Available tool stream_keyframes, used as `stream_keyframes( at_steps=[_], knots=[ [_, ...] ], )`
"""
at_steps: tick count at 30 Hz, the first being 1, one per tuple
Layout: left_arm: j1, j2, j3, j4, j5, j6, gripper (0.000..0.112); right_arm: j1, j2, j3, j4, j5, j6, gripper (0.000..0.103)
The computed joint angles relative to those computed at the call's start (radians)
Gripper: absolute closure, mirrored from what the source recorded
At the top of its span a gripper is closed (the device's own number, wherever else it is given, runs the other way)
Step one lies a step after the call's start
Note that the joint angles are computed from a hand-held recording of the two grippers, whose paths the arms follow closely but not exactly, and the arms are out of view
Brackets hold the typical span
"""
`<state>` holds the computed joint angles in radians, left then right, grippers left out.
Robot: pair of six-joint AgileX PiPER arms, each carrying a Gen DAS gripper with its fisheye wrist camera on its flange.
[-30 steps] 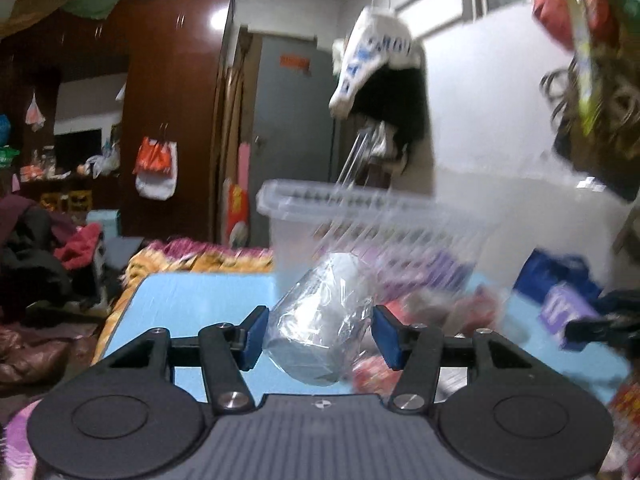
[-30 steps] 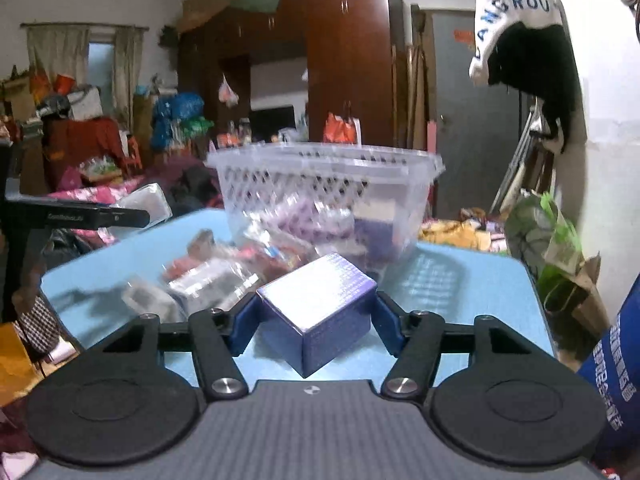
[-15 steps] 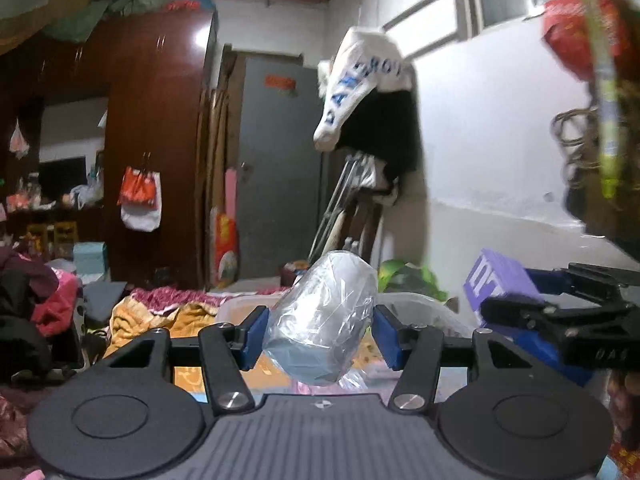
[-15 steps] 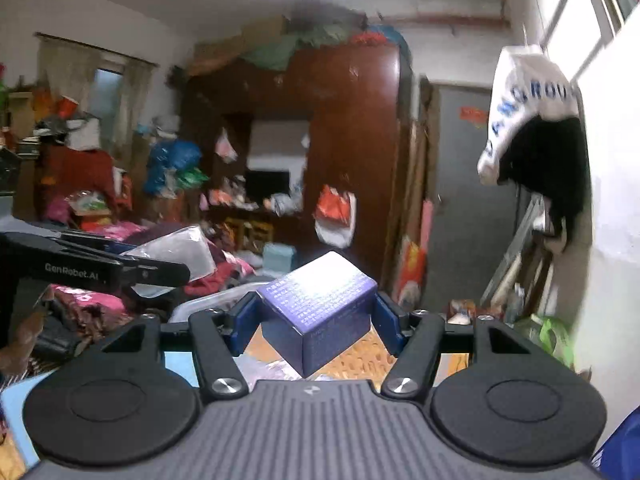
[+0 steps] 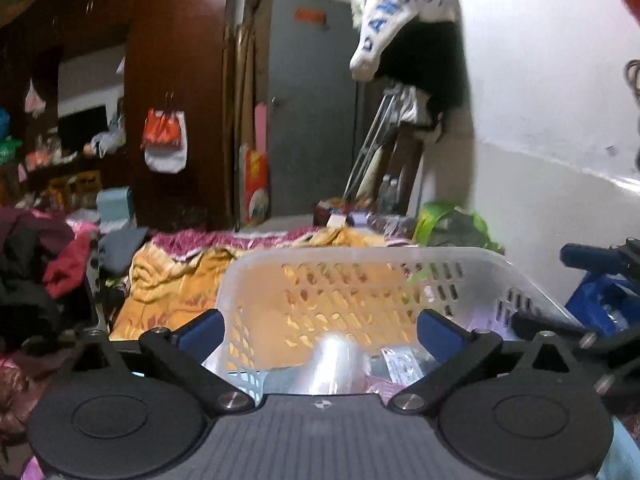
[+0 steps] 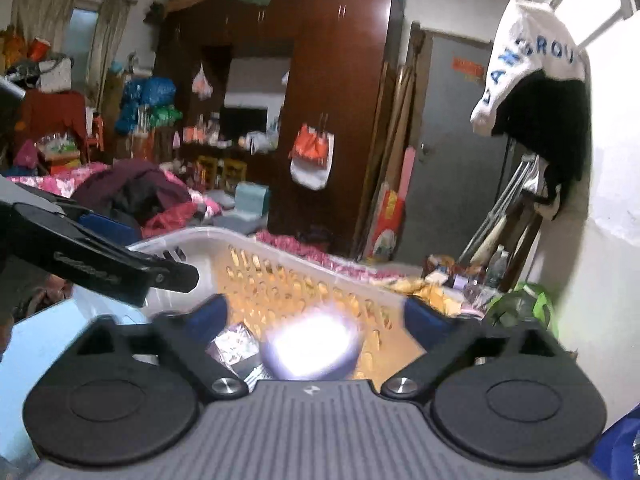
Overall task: Organize objects
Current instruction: 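Drop clear wrapped roll in basket with left tool while right tool drops lavender box, then drop white barcode box in basket with left tool while right tool drops foil box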
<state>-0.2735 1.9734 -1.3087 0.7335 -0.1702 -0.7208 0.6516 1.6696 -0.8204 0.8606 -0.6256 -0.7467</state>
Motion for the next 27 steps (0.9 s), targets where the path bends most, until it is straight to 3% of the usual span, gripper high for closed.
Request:
stream_keyframes(
  at_steps=[2, 5, 7, 9, 12, 14, 20, 22, 23, 27],
  knots=[
    [0.028, -0.077, 0.164, -0.174, -0.151, 0.191, 0.009, 0.009, -0.087, 0.131, -0.129, -0.047, 0.196, 0.0],
    [0.057, -0.189, 0.459, -0.267, -0.372, 0.341, 0.009, 0.049, -0.178, 0.365, -0.276, -0.153, 0.469, 0.0],
    [0.058, -0.237, 0.658, -0.341, -0.506, 0.451, 0.009, 0.117, -0.167, 0.491, -0.252, -0.27, 0.57, 0.0],
    [0.041, -0.232, 0.848, -0.404, -0.687, 0.562, 0.009, 0.175, -0.121, 0.59, -0.252, -0.386, 0.708, 0.0],
    [-0.068, -0.148, 0.981, -0.615, -0.87, 0.727, 0.009, 0.259, -0.042, 0.657, -0.196, -0.504, 0.833, 0.0],
    [-0.114, -0.097, 0.988, -0.688, -0.906, 0.723, 0.009, 0.245, -0.006, 0.66, -0.232, -0.528, 0.859, 0.0],
    [-0.198, -0.018, 0.924, -0.78, -0.886, 0.686, 0.009, 0.127, 0.003, 0.504, -0.28, -0.324, 0.668, 0.0],
    [-0.201, -0.001, 0.918, -0.767, -0.889, 0.666, 0.009, 0.12, 0.03, 0.459, -0.253, -0.279, 0.624, 0.009],
    [-0.2, 0.004, 0.921, -0.766, -0.898, 0.662, 0.009, 0.122, 0.042, 0.447, -0.238, -0.267, 0.609, 0.02],
    [-0.17, 0.033, 0.946, -0.698, -0.953, 0.629, 0.011, 0.085, 0.044, 0.45, -0.315, -0.253, 0.657, 0.029]
  ],
)
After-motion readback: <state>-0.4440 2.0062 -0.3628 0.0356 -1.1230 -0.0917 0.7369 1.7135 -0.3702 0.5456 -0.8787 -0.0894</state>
